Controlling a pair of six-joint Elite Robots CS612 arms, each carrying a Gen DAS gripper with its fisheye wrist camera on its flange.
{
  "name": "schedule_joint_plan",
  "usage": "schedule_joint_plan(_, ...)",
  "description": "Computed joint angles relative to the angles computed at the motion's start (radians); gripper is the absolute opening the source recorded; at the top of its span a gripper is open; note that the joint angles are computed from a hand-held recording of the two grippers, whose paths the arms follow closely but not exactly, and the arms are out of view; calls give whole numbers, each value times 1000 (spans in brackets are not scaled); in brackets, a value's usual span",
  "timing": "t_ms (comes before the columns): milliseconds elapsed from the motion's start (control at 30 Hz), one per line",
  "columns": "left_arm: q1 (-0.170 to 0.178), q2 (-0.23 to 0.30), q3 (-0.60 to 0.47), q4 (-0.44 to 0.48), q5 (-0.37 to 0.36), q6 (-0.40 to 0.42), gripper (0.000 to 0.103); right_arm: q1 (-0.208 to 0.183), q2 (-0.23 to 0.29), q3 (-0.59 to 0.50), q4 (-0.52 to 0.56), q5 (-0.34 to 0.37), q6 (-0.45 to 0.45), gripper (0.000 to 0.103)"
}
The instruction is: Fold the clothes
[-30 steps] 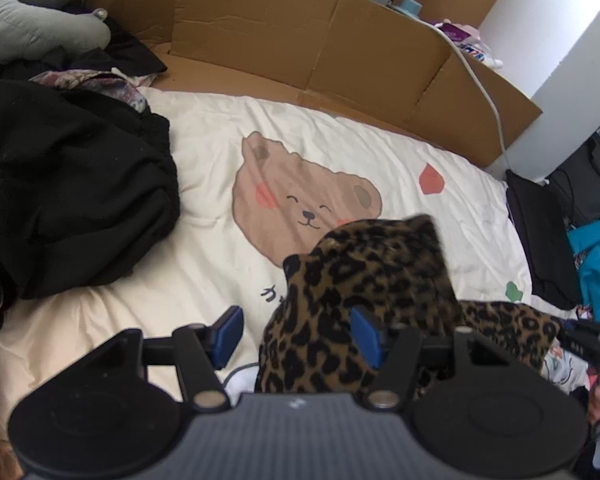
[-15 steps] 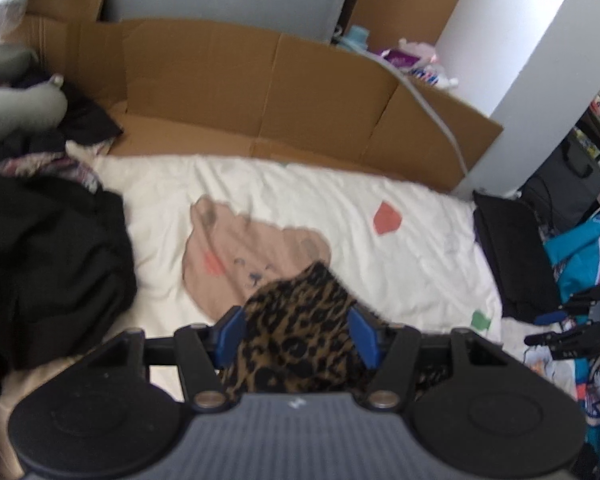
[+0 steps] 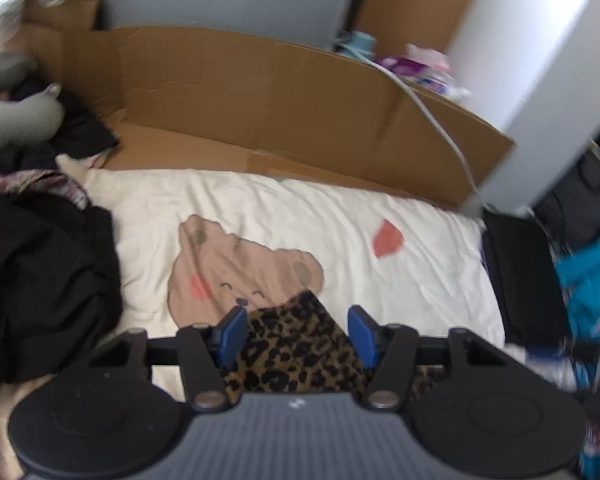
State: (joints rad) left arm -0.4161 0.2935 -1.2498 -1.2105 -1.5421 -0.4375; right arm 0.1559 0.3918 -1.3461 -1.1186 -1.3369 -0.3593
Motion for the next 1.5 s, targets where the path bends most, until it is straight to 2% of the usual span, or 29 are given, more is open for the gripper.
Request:
schedule_joint_plan(133, -2, -16, 46, -5, 52, -30, 57, -2, 51, -75, -6, 30, -13, 49)
schedule_joint_plan(300, -6, -43, 113, 32, 83, 28, 57, -21, 90, -134, -23, 71, 36, 51)
schedule_joint_plan(500, -8, -78, 177, 17, 43, 225, 60, -43, 130, -203, -14, 84, 35, 59)
schedule_joint_plan(600, -5, -69, 175, 15, 15, 233, 60, -45, 164, -232, -67, 67, 137, 59)
schedule_joint_plan(700, -3, -47, 165, 30, 21, 226, 60, -46, 196, -258, -111, 78, 196, 59)
schedule_joint_plan(867, -1, -18, 152, 71, 49, 262, 59, -38, 238, -298, -173, 60, 192, 59)
schedule_joint_plan(933, 2, -6, 144, 69, 57, 270, 59, -32, 245, -302, -195, 60, 194, 61)
schedule_joint_plan(1000, 7, 1, 145, 70, 60, 270, 59, -19, 242, -290, -215, 35, 200, 67)
schedule_joint_plan(1133, 12, 13, 150, 50, 58, 300, 59, 2, 238, -264, -244, -3, 198, 69)
schedule_joint_plan(1267, 18, 25, 159, 23, 10, 341, 59, 16, 236, -252, -226, -71, 92, 72)
schedule_joint_plan(1367, 14, 37, 164, 19, 14, 395, 59, 14, 235, -249, -216, -98, 75, 72)
schedule_joint_plan(1500, 15, 42, 183, 14, -2, 438, 60, 11, 230, -229, -242, -87, 59, 76)
